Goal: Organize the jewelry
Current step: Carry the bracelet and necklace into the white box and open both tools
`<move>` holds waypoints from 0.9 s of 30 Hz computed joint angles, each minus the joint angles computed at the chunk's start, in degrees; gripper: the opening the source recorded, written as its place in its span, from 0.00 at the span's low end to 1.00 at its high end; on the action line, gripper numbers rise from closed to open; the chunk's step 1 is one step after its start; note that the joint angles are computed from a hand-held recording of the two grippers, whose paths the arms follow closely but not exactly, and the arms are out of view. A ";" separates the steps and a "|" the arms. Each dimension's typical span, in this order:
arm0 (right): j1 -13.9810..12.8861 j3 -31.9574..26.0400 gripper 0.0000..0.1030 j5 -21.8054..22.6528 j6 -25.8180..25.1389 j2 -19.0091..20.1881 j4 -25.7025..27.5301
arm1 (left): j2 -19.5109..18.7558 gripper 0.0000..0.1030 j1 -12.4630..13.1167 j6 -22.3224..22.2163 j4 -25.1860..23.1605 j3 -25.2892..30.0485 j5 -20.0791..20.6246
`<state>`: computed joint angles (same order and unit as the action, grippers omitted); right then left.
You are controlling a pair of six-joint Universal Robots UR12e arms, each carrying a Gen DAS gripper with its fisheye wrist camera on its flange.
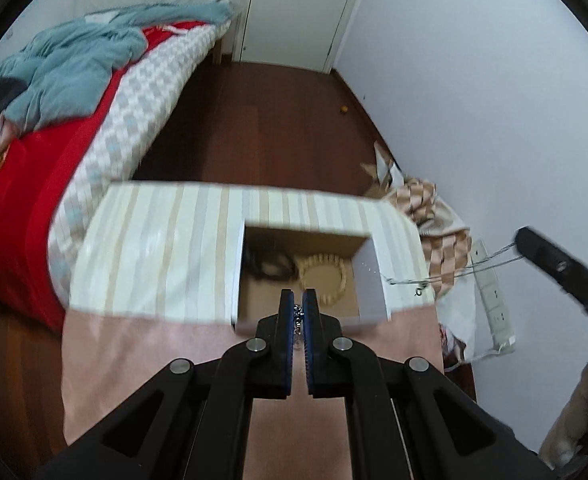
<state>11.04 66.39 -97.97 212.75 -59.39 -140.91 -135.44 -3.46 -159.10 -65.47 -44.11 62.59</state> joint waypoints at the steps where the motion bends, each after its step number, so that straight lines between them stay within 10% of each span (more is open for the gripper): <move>1: -0.21 -2.04 0.10 0.25 -0.82 1.19 1.23 | -1.10 0.02 -0.23 -0.06 -0.60 2.04 0.29; 18: -3.80 -17.89 0.10 8.62 -2.41 14.39 19.08 | -20.55 0.03 -2.87 -0.66 -24.52 33.51 6.93; 27: -4.47 -18.93 0.10 15.19 -4.53 15.78 26.82 | -20.49 0.10 -3.30 -2.78 -24.19 32.52 12.39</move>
